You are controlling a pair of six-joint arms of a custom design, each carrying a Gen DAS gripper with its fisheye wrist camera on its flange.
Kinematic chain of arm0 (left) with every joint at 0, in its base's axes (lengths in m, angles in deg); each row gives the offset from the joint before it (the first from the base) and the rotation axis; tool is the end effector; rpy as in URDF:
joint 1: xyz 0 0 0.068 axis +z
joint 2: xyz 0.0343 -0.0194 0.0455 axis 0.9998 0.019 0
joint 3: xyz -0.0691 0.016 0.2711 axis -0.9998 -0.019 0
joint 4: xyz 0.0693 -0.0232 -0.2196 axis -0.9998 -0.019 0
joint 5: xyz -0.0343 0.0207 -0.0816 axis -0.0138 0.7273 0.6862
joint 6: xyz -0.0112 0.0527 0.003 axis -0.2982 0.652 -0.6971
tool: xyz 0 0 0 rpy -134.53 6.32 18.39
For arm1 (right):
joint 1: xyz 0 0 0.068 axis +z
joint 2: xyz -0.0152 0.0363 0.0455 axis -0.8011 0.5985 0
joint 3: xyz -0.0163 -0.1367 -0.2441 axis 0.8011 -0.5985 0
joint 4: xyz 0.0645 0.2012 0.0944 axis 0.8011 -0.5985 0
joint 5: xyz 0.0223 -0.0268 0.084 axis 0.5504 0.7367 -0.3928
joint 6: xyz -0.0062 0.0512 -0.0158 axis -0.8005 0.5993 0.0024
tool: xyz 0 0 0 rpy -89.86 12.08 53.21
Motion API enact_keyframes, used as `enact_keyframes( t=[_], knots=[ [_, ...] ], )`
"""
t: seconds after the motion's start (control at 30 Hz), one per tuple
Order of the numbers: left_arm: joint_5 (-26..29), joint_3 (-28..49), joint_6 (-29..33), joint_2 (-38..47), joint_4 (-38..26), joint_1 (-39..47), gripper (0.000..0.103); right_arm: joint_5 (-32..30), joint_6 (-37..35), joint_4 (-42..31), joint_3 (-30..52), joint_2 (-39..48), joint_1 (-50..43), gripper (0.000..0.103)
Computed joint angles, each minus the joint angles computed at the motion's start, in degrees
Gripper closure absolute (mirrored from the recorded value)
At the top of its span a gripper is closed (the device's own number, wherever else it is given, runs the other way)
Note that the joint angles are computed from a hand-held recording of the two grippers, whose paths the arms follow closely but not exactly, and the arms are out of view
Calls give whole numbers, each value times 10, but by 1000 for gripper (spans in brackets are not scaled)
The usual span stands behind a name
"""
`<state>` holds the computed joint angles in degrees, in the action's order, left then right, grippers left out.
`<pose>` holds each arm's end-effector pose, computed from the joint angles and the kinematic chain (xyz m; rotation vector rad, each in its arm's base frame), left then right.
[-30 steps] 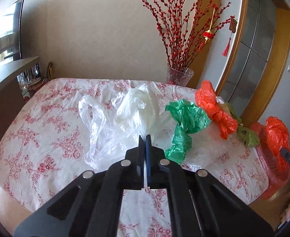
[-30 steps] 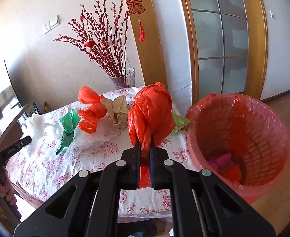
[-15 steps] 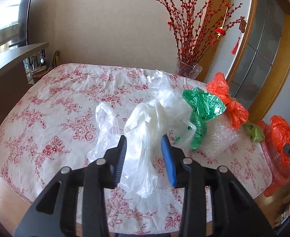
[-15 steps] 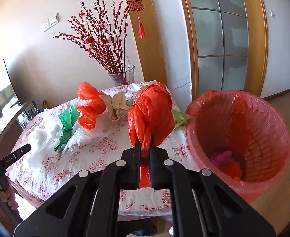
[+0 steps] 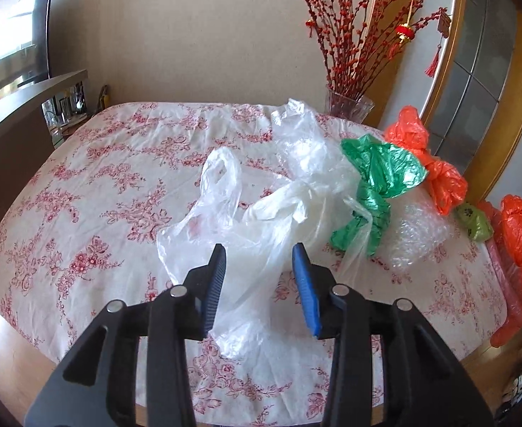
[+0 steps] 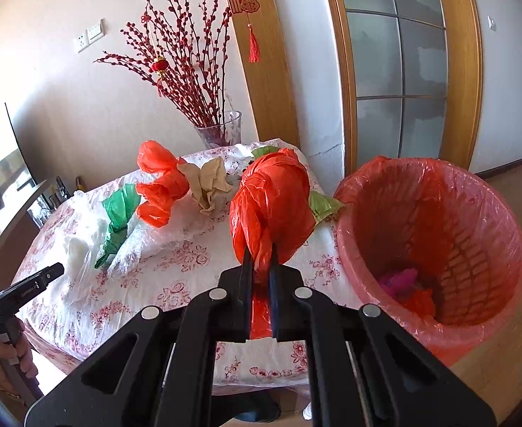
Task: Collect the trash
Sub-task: 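Grasp the white plastic bag with the left tool while the right tool holds the orange-red bag, then carry both bags over the wastebasket and open both tools to drop them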
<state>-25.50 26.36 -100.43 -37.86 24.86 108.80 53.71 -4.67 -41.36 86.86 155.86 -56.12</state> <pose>0.1171 0.0483 0.1672 -0.8402 2.1835 0.1941 0.2640 0.0077 0.1615 -0.5507 2.1446 0.5538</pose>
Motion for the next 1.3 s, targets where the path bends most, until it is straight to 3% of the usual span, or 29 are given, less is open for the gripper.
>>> enact_keyframes(
  t=[0.03, 0.07, 0.13, 0.3, 0.57, 0.87, 1.3],
  knots=[
    [9, -4, 6, 13, 11, 12, 93, 0, 0, 0, 0, 0, 0, 95],
    [30, -7, 15, 23, 19, 30, 99, -1, 1, 0, 0, 0, -1, 95],
    [46, -8, 16, 11, 17, 48, 100, -4, 1, -1, -1, -3, -4, 95],
    [14, 33, 4, -52, -42, 15, 100, -14, 2, -1, 0, -10, -16, 95],
    [-91, 124, -51, -28, -82, -171, 100, -27, 0, -7, 12, -4, -46, 95],
    [-149, 198, -99, 110, -19, -366, 100, -39, -4, -19, 39, 11, -96, 95],
    [-99, 297, -104, 326, 104, -456, 100, -44, -10, -21, 78, 46, -164, 95]
  ],
)
